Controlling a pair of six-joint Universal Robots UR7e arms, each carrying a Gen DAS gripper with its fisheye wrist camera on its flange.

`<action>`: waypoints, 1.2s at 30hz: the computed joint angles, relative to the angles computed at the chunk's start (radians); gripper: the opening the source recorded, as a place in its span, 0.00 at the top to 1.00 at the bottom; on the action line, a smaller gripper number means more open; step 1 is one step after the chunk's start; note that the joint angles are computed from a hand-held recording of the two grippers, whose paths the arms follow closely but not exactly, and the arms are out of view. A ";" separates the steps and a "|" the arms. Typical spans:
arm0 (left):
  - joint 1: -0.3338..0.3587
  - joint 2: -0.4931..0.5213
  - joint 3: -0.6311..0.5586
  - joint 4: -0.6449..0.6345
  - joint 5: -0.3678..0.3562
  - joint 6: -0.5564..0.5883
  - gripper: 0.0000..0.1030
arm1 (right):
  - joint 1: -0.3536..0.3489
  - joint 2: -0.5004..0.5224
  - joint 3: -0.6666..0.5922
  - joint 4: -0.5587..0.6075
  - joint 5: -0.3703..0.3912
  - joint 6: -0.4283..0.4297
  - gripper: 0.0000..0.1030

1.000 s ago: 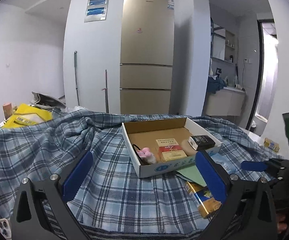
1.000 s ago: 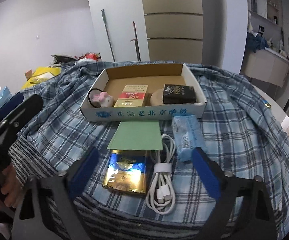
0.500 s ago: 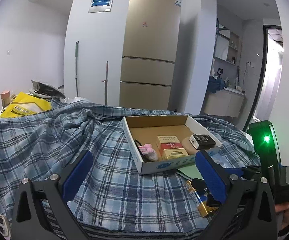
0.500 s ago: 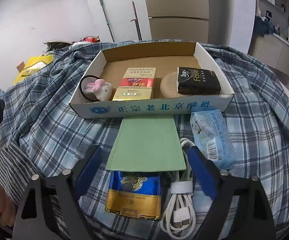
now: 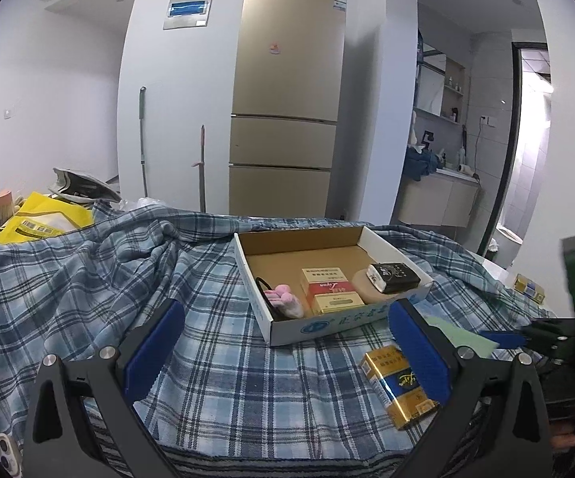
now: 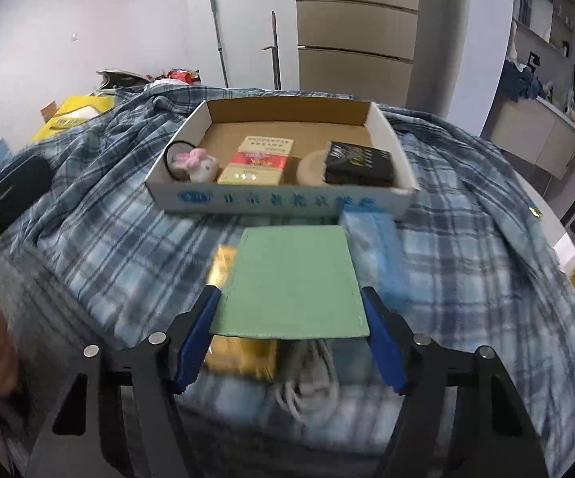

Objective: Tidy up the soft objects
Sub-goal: 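Lower the right tool onto the green card and close on it, then lift the green card with the right tool while the left tool grasps the gold-blue pack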

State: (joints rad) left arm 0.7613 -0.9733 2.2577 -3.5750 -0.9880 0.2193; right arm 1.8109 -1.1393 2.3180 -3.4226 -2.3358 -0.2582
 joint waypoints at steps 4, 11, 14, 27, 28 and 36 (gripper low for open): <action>-0.005 0.001 0.005 -0.001 -0.007 0.012 0.00 | -0.003 -0.055 0.066 0.004 -0.009 -0.018 0.33; -0.012 0.011 0.009 -0.019 0.002 0.034 0.00 | -0.041 -0.055 0.073 -0.005 0.025 -0.032 0.18; -0.011 0.009 0.009 -0.012 -0.003 0.036 0.00 | -0.053 -0.057 0.055 0.003 0.050 -0.013 0.18; -0.048 0.022 0.012 0.027 0.034 0.071 0.00 | -0.090 -0.049 0.083 -0.137 0.127 -0.024 0.34; -0.055 0.018 0.012 0.047 0.038 0.059 0.00 | -0.087 -0.047 0.087 -0.174 0.126 -0.039 0.34; -0.117 0.011 -0.049 0.332 0.130 -0.125 0.00 | -0.066 -0.011 0.085 -0.396 0.015 -0.086 0.34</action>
State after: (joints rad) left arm 0.6447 -0.9619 2.2083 -3.2432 -0.8578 0.0947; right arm 1.7451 -1.1504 2.4028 -3.8186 -2.3210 -0.3439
